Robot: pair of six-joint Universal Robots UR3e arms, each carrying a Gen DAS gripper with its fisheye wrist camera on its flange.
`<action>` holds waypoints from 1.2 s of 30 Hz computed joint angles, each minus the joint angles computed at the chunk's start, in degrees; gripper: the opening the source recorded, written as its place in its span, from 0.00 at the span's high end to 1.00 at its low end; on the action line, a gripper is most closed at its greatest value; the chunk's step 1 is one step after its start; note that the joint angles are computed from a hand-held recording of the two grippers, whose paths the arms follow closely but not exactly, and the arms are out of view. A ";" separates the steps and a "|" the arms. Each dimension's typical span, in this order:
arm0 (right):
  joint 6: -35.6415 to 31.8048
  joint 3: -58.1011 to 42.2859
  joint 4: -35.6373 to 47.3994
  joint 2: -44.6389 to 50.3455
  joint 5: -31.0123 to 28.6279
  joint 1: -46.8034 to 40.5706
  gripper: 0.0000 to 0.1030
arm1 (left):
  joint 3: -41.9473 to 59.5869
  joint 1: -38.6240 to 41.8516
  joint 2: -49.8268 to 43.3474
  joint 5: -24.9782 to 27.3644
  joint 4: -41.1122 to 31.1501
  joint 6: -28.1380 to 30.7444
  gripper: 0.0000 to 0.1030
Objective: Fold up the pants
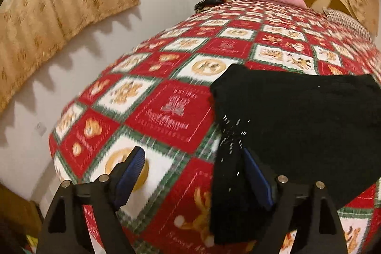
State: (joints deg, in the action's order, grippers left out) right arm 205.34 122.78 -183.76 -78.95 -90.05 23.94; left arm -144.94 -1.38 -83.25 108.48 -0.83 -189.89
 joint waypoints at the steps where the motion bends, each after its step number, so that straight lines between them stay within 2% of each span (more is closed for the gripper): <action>1: 1.51 0.62 -0.58 -0.86 -1.55 1.30 0.19 | -0.83 0.43 1.24 -0.50 -0.62 -0.72 0.18; 4: 2.02 -2.87 0.22 -0.20 -6.48 6.59 0.19 | -0.89 -1.56 2.91 1.90 -3.64 -2.89 0.18; 7: -3.23 -10.70 0.19 4.58 -12.63 12.88 0.21 | -0.08 -4.38 3.94 5.11 -7.25 -4.90 0.18; 8: -5.23 -13.50 0.36 6.38 -13.42 14.20 0.36 | -0.06 -5.05 4.51 5.93 -8.37 -5.50 0.18; 9: -6.80 -15.43 0.90 7.62 -12.60 14.48 0.55 | -0.14 -5.82 5.10 6.69 -9.40 -6.19 0.18; 11: -8.71 -21.48 7.10 10.79 -9.17 13.68 0.75 | -0.63 -6.25 5.30 7.20 -9.32 -6.25 0.18; 13: -7.40 -24.83 10.60 14.19 -10.11 13.33 0.77 | -1.27 -6.57 5.30 7.73 -8.58 -6.17 0.18; 15: -3.14 -26.08 14.33 16.69 -10.32 12.12 0.78 | -1.77 -6.21 5.98 7.27 -8.85 -6.40 0.18; 17: -0.07 -21.44 8.93 15.52 -6.23 9.55 0.80 | -1.95 -5.88 7.33 6.88 -10.35 -7.04 0.18; 18: 1.26 -20.23 8.75 14.49 -4.41 8.65 0.80 | -1.82 -5.97 7.91 6.90 -11.35 -7.45 0.18; 20: 3.78 -17.94 7.89 12.95 -2.45 7.84 0.79 | -1.60 -7.16 9.44 7.83 -13.80 -8.65 0.18; 22: 5.97 -16.11 7.17 11.37 -2.27 8.46 0.67 | -1.81 -9.24 10.81 9.32 -15.20 -9.56 0.18; 23: 7.62 -14.45 5.87 10.46 -1.62 8.83 0.44 | -2.02 -10.67 12.01 10.18 -16.42 -10.31 0.18; 24: 9.46 -12.48 4.48 9.22 -1.44 9.26 0.27 | -2.24 -11.57 13.19 10.49 -17.51 -10.92 0.18; 25: 11.70 -10.56 2.64 8.16 -2.90 10.63 0.23 | -2.68 -12.50 14.96 10.49 -18.85 -11.72 0.18; 27: 14.04 -8.73 0.23 7.22 -7.48 14.18 0.22 | -3.86 -13.72 18.89 9.55 -21.13 -12.99 0.18; 31: 12.78 -13.82 7.23 8.00 -20.56 22.98 0.22 | -4.89 -20.29 24.98 11.19 -26.26 -19.03 0.18; 34: 12.96 -17.32 13.51 8.33 -29.28 28.16 0.22 | -3.72 -28.70 26.10 16.15 -29.88 -25.46 0.18; 36: 14.24 -16.81 13.80 7.57 -31.98 30.02 0.19 | -2.48 -34.48 25.95 19.85 -32.01 -29.70 0.18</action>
